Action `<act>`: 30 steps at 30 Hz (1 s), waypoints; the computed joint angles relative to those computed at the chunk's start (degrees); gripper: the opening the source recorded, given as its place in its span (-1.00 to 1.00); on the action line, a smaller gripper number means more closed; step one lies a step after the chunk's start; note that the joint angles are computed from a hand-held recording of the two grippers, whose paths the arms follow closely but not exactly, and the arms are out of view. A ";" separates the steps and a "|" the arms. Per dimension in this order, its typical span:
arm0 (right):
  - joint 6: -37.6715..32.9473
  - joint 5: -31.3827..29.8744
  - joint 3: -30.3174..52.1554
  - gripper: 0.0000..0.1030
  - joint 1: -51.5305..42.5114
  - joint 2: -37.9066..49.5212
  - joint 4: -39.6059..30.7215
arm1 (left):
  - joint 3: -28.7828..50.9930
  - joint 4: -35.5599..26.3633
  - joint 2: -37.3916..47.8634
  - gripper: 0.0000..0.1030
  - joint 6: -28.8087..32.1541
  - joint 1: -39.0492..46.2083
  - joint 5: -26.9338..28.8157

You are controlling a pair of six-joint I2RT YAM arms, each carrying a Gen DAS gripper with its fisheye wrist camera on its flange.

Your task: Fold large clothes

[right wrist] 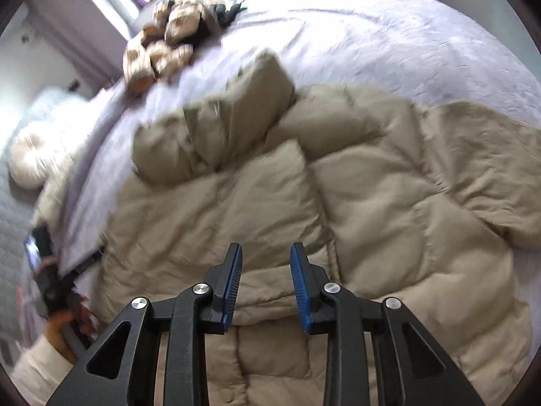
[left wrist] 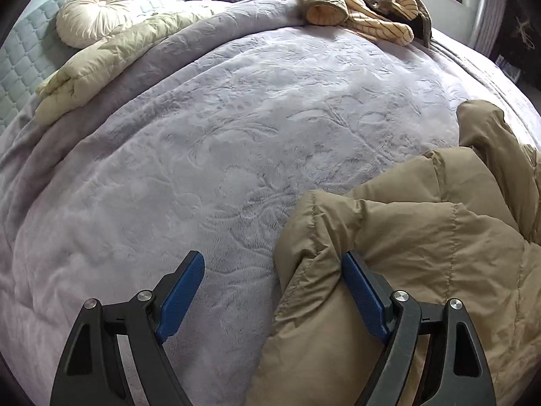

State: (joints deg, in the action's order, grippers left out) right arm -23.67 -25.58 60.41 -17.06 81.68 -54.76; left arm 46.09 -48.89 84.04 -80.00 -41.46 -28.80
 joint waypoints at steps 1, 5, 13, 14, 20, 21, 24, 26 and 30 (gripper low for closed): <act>-0.38 2.17 -0.84 -0.41 1.16 1.25 1.19 | -0.34 0.40 0.06 0.65 -0.07 -0.24 -0.03; -0.65 6.06 -2.62 -0.80 1.23 4.89 4.65 | -0.75 1.56 0.65 0.65 1.21 0.13 -0.07; -6.93 9.99 -4.11 -0.72 -2.73 -2.00 4.17 | 4.13 -8.66 -2.59 0.65 -2.29 -3.70 1.01; -7.88 8.59 -2.78 -0.72 -5.07 -1.77 2.21 | 5.04 -10.30 -2.84 0.65 -2.78 -4.99 0.96; -15.85 3.71 3.56 -0.71 -17.03 1.64 -8.26 | 12.28 -17.62 -0.62 0.65 -8.82 -15.72 2.53; -17.10 3.29 4.42 -0.68 -18.57 2.18 -9.98 | 13.95 -17.73 0.70 0.65 -9.74 -17.90 3.52; -21.05 2.38 6.91 -0.52 -23.64 3.50 -15.44 | 18.85 -17.06 5.11 0.65 -11.05 -22.80 5.66; -20.80 2.05 7.14 -0.38 -24.25 3.75 -16.73 | 23.16 -16.12 9.22 0.65 -10.60 -25.26 7.15; -24.38 1.29 8.89 -0.26 -29.10 5.24 -20.51 | 32.86 -15.57 17.67 0.65 -8.52 -28.63 8.99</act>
State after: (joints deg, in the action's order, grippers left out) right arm -48.05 -24.30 69.30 -46.16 86.92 -75.27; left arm 78.95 -64.46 101.70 -88.52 -70.08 -19.81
